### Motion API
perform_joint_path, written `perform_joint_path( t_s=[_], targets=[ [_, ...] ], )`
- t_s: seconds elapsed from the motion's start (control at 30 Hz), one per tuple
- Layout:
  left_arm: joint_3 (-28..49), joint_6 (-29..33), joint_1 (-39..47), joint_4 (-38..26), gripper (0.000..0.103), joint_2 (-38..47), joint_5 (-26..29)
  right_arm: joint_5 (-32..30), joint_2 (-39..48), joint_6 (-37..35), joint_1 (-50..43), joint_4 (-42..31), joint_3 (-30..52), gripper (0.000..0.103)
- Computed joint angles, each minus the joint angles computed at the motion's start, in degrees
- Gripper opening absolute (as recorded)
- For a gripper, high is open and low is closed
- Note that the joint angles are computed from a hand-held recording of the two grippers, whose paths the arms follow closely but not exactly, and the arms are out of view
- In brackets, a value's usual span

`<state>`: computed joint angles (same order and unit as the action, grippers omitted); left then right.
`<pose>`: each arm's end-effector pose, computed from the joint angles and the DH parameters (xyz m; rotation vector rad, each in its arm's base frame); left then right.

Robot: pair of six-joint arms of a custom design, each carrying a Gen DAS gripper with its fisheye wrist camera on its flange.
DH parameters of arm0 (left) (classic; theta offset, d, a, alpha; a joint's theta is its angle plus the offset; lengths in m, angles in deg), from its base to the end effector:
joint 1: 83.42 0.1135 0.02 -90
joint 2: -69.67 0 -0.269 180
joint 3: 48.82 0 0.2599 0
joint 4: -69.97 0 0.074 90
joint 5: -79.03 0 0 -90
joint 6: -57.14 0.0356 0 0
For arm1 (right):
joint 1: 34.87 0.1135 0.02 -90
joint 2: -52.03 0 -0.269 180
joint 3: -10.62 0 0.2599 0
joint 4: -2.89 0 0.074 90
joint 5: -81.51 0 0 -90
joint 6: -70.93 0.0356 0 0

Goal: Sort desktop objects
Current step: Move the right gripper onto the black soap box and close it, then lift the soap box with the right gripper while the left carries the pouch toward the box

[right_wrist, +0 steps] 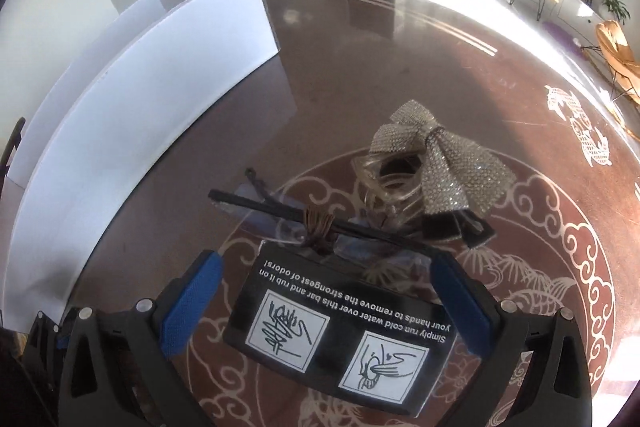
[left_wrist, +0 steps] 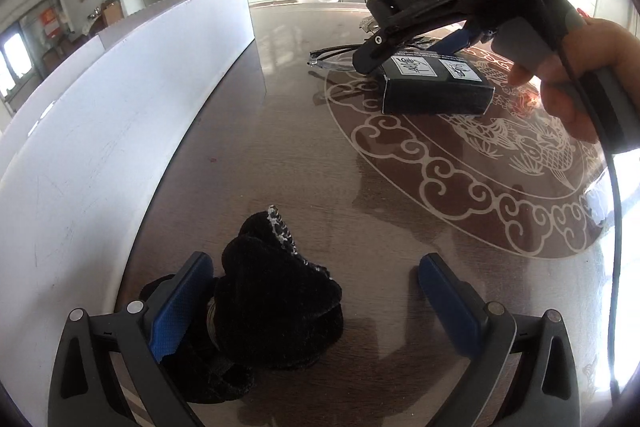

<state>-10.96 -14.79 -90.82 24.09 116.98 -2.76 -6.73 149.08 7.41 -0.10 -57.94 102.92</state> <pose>0.1542 -0.0251 0.1787 0.6117 2.4500 -0.1071 0.2941 0.2029 0.2592 -0.1895 2.7406 0.2665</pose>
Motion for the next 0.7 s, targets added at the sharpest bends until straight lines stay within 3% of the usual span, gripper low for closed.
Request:
perform_joint_path(
  t_s=[0.1, 0.23, 0.37, 0.4, 0.5, 0.63, 0.7],
  targets=[
    [0.1, -0.4, -0.4, 0.3, 0.103, 0.4, -0.2, -8.7, 0.0, -3.8, 0.1, -5.5, -0.1, 0.103],
    [0.3, -1.2, -0.8, 0.5, 0.103, 0.9, -0.4, -3.9, -1.8, -5.2, 4.6, -9.4, -1.8, 0.103],
    [0.3, -1.4, -1.3, 0.5, 0.103, 0.8, -0.6, 2.1, -2.9, -2.5, 8.2, -4.2, -5.5, 0.103],
    [0.3, -1.3, -1.3, 0.5, 0.103, 0.8, -0.5, 3.1, -3.6, -1.9, 8.9, -2.0, -6.6, 0.099],
    [0.5, -1.3, -1.4, 1.1, 0.103, 1.5, -0.5, 7.1, -6.0, 1.4, 11.3, 1.8, -9.1, 0.061],
    [0.5, -1.3, -1.4, 1.1, 0.103, 1.6, -0.5, 11.9, -9.3, 7.4, 16.2, 2.0, -12.8, 0.061],
    [0.5, -1.0, -1.3, 1.1, 0.103, 1.6, -0.3, 15.4, -12.6, 14.0, 20.7, 1.3, -16.4, 0.061]
  ],
)
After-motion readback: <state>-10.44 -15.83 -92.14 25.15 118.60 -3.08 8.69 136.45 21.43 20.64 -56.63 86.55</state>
